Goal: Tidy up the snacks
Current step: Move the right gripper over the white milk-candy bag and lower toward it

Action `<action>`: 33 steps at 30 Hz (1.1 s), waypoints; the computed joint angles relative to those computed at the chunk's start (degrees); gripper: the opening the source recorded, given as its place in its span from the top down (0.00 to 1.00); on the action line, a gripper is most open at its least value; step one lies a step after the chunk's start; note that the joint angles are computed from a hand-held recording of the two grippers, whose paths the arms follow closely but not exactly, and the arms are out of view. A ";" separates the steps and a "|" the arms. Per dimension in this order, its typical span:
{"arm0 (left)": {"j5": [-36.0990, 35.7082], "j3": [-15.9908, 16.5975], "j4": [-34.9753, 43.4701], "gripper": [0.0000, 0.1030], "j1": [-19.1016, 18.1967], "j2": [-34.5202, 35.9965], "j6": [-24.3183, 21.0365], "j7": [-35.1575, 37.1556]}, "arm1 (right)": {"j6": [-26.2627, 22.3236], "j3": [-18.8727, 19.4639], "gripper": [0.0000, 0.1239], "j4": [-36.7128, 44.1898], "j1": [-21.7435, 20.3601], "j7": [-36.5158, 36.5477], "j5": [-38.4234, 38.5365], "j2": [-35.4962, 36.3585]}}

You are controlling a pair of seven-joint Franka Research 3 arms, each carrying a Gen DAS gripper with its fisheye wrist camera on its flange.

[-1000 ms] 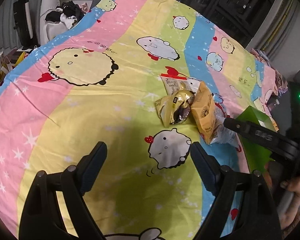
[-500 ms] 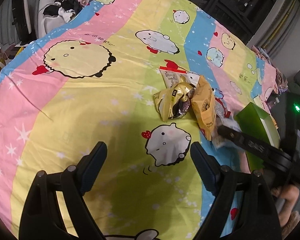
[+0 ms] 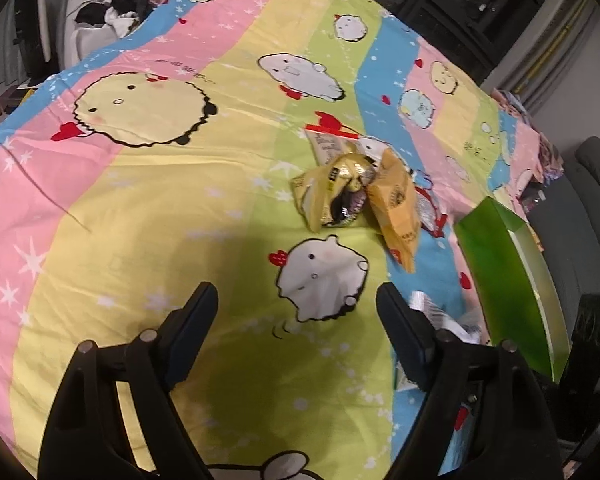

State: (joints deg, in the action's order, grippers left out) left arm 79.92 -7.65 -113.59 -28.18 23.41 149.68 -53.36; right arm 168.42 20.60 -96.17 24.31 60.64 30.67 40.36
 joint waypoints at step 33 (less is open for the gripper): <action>8.46 -0.55 -1.33 0.56 1.84 -0.66 5.42 -4.27 | 5.29 1.04 0.37 -5.53 -0.08 14.70 2.09 -6.10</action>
